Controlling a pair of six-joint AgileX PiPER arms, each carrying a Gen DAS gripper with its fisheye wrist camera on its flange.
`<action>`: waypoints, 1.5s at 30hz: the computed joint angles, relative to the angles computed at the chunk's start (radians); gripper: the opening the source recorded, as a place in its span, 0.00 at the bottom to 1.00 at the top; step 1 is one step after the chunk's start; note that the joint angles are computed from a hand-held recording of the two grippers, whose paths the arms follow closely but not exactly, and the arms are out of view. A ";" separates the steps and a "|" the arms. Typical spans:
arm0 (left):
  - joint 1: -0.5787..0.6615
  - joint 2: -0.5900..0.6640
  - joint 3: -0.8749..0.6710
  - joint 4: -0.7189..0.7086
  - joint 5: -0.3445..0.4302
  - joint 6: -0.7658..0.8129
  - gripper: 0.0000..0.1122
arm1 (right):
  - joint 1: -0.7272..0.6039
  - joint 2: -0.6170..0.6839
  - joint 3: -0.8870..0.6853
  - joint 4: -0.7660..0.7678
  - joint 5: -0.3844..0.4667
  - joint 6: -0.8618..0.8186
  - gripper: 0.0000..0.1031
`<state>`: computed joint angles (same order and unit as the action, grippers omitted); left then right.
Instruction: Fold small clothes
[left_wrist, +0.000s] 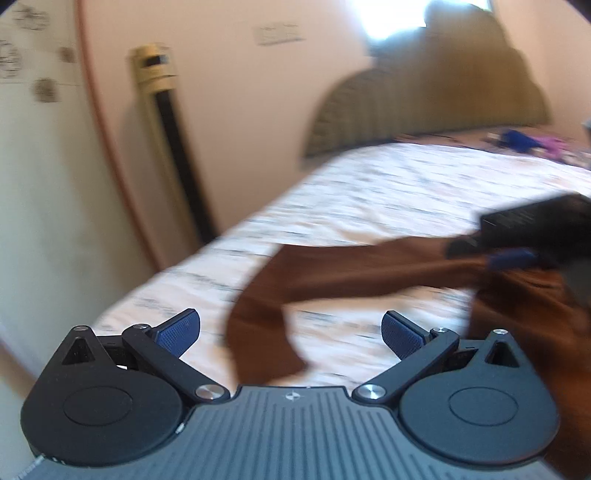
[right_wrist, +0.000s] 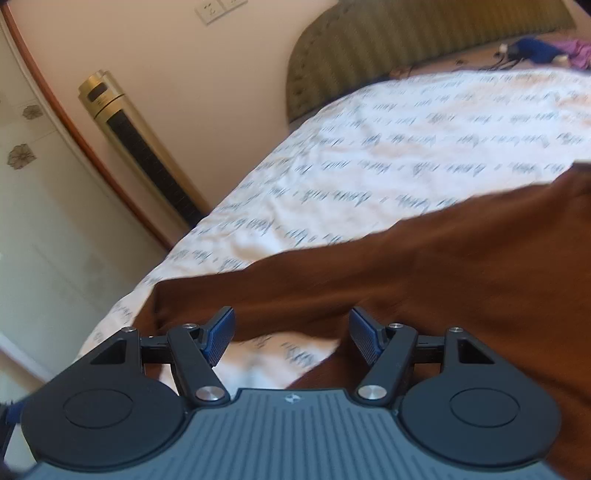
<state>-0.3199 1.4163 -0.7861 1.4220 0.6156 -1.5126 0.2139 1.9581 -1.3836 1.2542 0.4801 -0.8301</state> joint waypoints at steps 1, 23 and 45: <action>0.023 0.012 -0.010 0.014 0.030 -0.016 0.92 | 0.014 0.009 -0.006 0.011 0.022 -0.006 0.67; 0.386 0.002 -0.045 -0.235 -0.225 0.112 0.92 | 0.257 0.269 -0.190 0.192 0.141 0.101 0.05; 0.061 0.110 -0.168 -0.587 -0.313 0.567 0.92 | -0.278 -0.087 0.171 0.425 0.110 -0.289 0.04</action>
